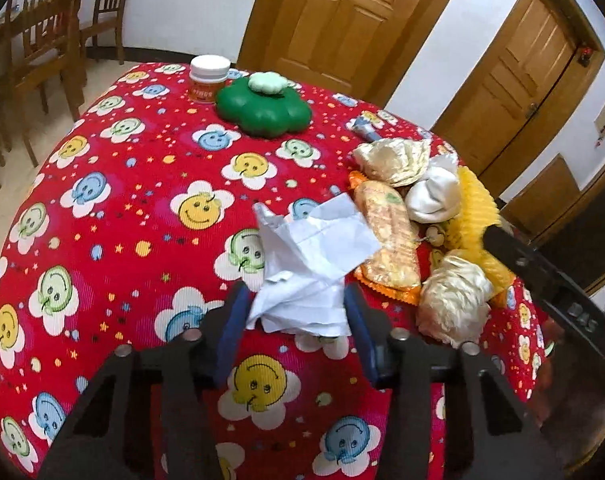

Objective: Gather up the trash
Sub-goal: 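Grasp the yellow foam net with the right tool while the left tool grasps the white tissue, then carry the foam net and tissue over the red bin and open both tools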

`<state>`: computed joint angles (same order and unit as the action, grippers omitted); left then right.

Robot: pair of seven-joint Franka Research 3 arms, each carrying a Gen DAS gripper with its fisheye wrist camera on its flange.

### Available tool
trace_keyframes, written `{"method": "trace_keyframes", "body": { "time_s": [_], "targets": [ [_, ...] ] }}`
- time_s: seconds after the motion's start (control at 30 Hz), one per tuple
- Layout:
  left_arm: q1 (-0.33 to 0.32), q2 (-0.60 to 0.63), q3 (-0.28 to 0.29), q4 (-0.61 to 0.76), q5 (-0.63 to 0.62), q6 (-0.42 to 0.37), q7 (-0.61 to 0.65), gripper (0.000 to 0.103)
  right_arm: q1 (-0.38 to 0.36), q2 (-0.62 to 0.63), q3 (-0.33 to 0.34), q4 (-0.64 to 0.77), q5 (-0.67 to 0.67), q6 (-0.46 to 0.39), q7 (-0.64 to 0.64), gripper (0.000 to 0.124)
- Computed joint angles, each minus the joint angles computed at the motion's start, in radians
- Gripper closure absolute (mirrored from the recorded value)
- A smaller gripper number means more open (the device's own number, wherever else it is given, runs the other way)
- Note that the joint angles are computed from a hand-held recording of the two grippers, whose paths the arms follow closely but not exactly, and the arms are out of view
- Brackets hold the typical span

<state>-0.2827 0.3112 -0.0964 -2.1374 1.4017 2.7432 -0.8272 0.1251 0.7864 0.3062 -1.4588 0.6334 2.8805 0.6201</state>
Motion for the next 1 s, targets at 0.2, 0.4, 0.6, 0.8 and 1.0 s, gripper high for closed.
{"method": "trace_keyframes", "body": {
  "time_s": [0.2, 0.4, 0.6, 0.8, 1.0],
  "targets": [
    [-0.001, -0.004, -0.002, 0.000, 0.088, 0.003, -0.079, 0.063, 0.002, 0.018, -0.005, 0.027, 0.000, -0.056, 0.013, 0.077],
    [-0.010, -0.020, -0.021, -0.005, 0.077, -0.056, -0.077, 0.064, -0.027, 0.007, 0.024, 0.013, 0.042, -0.060, -0.040, 0.112],
    [-0.023, -0.051, -0.039, -0.020, 0.048, -0.119, -0.070, 0.064, -0.078, -0.019, 0.068, -0.015, 0.124, -0.087, -0.140, 0.120],
    [-0.033, -0.075, -0.056, -0.018, 0.006, -0.174, -0.029, 0.064, -0.135, -0.072, 0.112, -0.060, 0.279, -0.112, -0.298, 0.120],
    [-0.047, -0.088, -0.069, 0.006, -0.024, -0.215, 0.020, 0.064, -0.161, -0.134, 0.101, -0.099, 0.427, -0.166, -0.413, 0.121]
  ]
}}
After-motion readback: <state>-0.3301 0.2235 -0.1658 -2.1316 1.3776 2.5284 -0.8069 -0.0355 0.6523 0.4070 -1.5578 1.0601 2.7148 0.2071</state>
